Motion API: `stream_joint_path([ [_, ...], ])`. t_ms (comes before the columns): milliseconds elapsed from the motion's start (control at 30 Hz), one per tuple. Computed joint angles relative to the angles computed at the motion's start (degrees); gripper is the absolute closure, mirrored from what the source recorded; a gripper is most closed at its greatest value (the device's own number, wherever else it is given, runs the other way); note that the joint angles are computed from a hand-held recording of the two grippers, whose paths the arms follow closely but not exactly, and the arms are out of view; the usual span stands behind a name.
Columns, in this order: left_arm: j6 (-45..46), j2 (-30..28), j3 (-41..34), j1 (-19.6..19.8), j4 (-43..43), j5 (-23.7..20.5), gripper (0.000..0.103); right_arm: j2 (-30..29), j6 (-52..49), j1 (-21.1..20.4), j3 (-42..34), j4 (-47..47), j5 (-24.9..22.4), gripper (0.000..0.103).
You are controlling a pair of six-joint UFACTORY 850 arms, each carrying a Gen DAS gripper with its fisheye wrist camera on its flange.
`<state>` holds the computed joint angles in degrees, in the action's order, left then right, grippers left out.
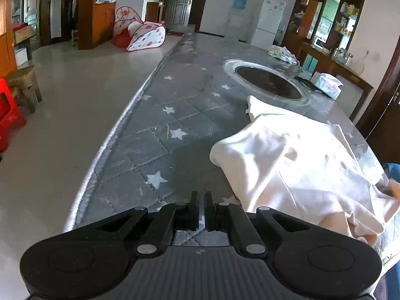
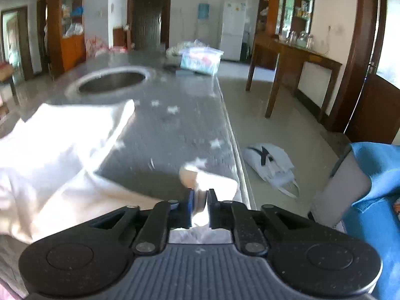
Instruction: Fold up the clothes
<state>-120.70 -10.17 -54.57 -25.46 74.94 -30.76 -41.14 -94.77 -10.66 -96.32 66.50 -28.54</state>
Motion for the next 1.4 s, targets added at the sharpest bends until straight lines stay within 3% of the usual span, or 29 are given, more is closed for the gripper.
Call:
stream_joint_path([
  [67,0.3,0.4,0.0,-1.0,2.1,-0.3,0.098,1.0,-2.7,-0.1,1.1,2.6,0.3,0.085],
  [200,0.1,-0.7,-1.9,-1.9,7.2,4.7,0.094,2.1,-6.8,-0.6,1.6,6.6,-1.9,0.082],
  [300,0.2,-2.7,-4.2,-2.7,11.0,8.5,0.087,3.0,-7.7,-0.8,2.1,5.7,-6.9,0.082],
  [467,2.6,-6.9,-8.8,-3.6,13.9,12.5,0.064,3.0,-6.2,0.1,1.0,-1.3,-19.4,0.079],
  [567,7.8,-9.1,-11.2,-4.0,11.9,13.3,0.061,3.2,-7.5,1.5,1.4,-4.3,-25.1,0.074],
  [733,11.2,-11.4,-13.0,-3.9,9.7,14.7,0.059,5.3,-10.5,4.0,4.8,-8.2,-30.6,0.07],
  [833,12.3,-11.9,-13.0,-3.9,9.2,15.7,0.061,6.0,-11.4,5.2,6.2,-10.8,-32.0,0.068],
  [900,12.1,-12.0,-12.9,-4.0,10.4,15.9,0.074,6.3,-11.9,5.9,7.2,-12.5,-31.7,0.068],
  [967,10.5,-12.0,-12.6,-4.0,12.4,16.4,0.094,6.7,-12.4,6.6,8.4,-13.7,-30.1,0.068],
  [1033,6.9,-11.4,-11.9,-4.1,16.5,16.7,0.098,7.5,-13.3,7.0,10.0,-14.1,-27.2,0.072],
  [1067,4.6,-10.9,-11.4,-4.2,19.1,16.7,0.099,7.7,-13.4,7.2,10.3,-14.3,-26.3,0.074],
  [1133,-0.4,-9.8,-10.2,-4.4,25.0,16.8,0.099,7.6,-13.9,6.8,10.5,-14.6,-25.4,0.095],
  [1233,-7.4,-8.1,-8.3,-4.7,33.7,17.1,0.1,8.0,-15.3,5.9,10.6,-14.4,-26.5,0.099],
  [1400,-3.7,-8.1,-7.2,-4.0,30.5,20.7,0.1,8.3,-15.2,5.3,10.7,-17.4,-28.4,0.099],
])
